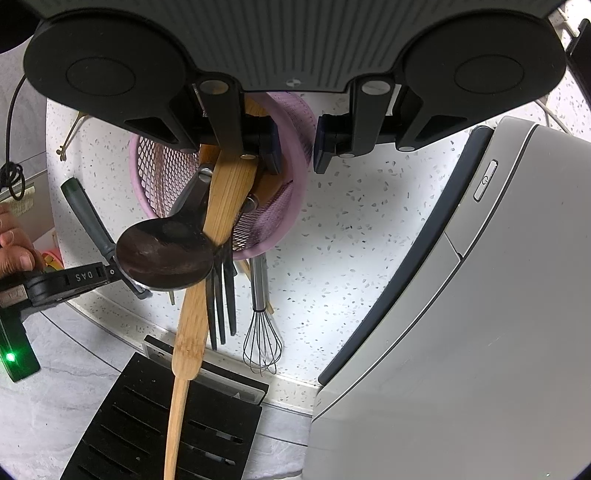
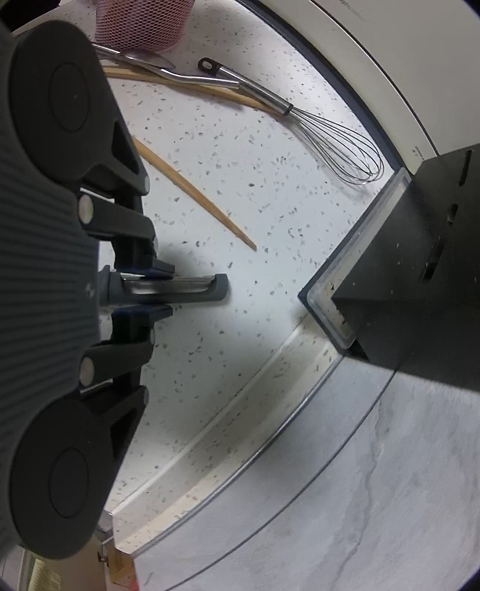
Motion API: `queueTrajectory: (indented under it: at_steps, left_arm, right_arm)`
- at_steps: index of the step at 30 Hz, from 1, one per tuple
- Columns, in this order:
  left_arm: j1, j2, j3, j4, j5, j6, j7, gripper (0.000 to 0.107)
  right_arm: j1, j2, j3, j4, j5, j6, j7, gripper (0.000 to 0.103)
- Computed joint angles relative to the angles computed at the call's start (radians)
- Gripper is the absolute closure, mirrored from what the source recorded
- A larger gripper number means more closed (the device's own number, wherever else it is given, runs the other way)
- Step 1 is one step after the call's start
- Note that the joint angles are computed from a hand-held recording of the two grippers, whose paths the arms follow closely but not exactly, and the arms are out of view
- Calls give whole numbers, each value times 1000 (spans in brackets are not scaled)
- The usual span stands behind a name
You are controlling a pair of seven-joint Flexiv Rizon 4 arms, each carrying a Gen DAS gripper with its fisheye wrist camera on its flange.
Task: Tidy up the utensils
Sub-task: 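Lift the peeler with the right tool and carry it toward the pink cup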
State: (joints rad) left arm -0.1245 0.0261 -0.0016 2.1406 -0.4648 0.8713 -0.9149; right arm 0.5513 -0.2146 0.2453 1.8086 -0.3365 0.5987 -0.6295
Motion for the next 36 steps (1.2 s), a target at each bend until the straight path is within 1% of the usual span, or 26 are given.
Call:
queueTrajectory:
  at_steps: [1, 4, 6, 8, 13, 20, 23, 26, 29, 32, 34, 36]
  left_arm:
    - [0, 0, 0, 0, -1, -1, 0, 87]
    - [0, 0, 1, -1, -3, -2, 3, 87]
    - [0, -1, 0, -2, -2, -2, 2, 87]
    - [0, -1, 0, -2, -2, -2, 2, 87]
    - [0, 0, 0, -1, -2, -1, 2, 87]
    - [-2, -7, -3, -4, 14, 7, -21, 87]
    - [-4, -9, -6, -5, 24, 7, -31, 87]
    - [-6, -11, -8, -5, 36, 10, -39, 87]
    - [-7, -14, -8, -5, 43, 14, -46, 87]
    - [-7, -14, -7, -2, 33, 15, -39, 87]
    - [-7, -13, -6, 1, 23, 16, -33, 87]
    - [-6, -14, -5, 1, 18, 18, -32, 87]
  right_arm:
    - [2, 11, -1, 18, -15, 15, 18, 90]
    - [-3, 60, 0, 92, -59, 111, 90, 90]
    - [-11, 100, 1, 157, -113, 204, 156, 90]
    - [-15, 135, 4, 207, -182, 257, 225, 90]
    - [-36, 199, 19, 290, -339, 335, 409, 90]
    - [-68, 257, 41, 313, -579, 387, 639, 90]
    - [-72, 255, 47, 295, -699, 398, 731, 90]
    - [-74, 242, 40, 270, -805, 435, 808, 90]
    - [-68, 228, 35, 236, -875, 462, 834, 90]
    - [-52, 213, 35, 200, -902, 474, 818, 90]
    - [-39, 205, 38, 181, -885, 479, 778, 90]
    - [-21, 202, 47, 163, -838, 469, 708, 90]
